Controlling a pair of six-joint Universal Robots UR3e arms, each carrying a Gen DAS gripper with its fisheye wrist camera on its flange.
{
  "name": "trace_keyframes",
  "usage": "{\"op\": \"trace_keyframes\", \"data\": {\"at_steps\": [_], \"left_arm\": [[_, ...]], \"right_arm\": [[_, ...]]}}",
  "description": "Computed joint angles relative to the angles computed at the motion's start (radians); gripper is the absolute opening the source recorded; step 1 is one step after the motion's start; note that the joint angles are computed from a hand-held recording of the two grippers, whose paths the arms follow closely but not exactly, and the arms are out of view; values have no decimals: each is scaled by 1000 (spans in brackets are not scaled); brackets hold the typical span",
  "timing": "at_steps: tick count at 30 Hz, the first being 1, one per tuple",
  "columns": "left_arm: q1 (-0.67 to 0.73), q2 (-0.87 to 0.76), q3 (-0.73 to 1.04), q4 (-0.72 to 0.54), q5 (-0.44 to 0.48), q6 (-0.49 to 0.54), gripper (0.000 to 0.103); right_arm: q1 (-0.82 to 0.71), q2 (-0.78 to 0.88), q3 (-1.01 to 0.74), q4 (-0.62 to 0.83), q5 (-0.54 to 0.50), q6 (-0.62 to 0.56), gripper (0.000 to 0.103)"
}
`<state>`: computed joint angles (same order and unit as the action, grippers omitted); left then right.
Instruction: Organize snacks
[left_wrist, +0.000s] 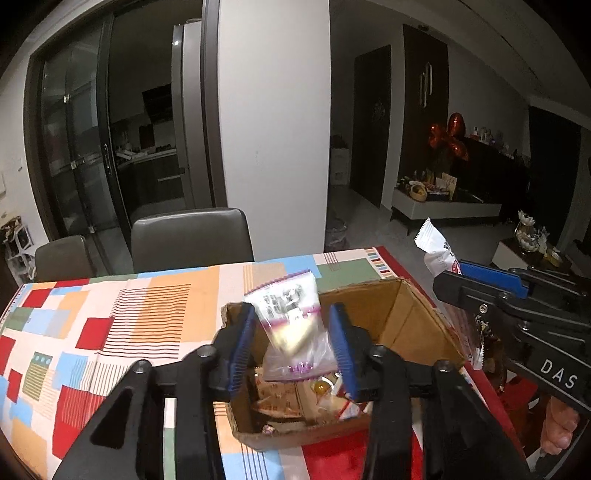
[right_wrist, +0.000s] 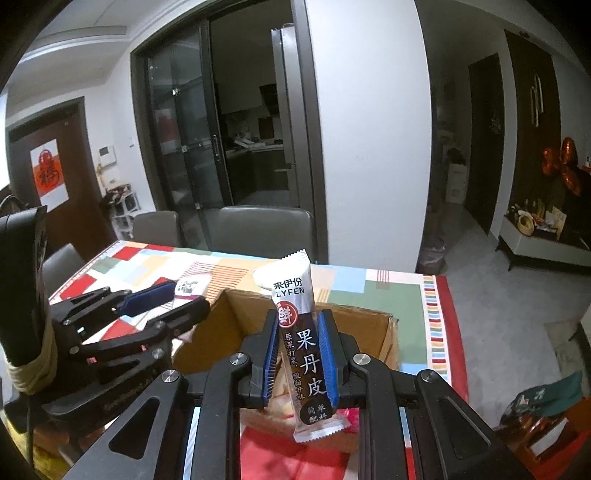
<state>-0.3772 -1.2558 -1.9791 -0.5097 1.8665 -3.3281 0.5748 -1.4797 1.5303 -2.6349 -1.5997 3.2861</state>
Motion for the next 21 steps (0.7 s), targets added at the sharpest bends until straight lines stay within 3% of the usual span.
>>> {"op": "trace_keyframes", "data": {"at_steps": [1, 3, 4, 9, 11, 17, 21], "left_arm": [[-13, -10, 5, 5, 19, -3, 48], [-18, -6, -3, 13, 29, -3, 59], [-25, -1, -6, 10, 43, -11, 61], [-68, 47, -21, -33, 104, -53, 66], [-101, 76, -33, -51, 143, -75, 70], [-248, 129, -49, -103, 317, -151, 88], [-418, 138, -36, -177, 500, -251, 97]], "right_arm": [[-3, 7, -15, 15, -4, 6, 25], [-6, 12, -29, 32, -16, 20, 49], [-1, 12, -28, 26, -29, 31, 52], [22, -17, -4, 35, -73, 55, 53], [37, -43, 23, 38, -88, 63, 60], [104, -128, 132, 2, -172, 84, 70], [155, -179, 179, 2, -229, 115, 77]]}}
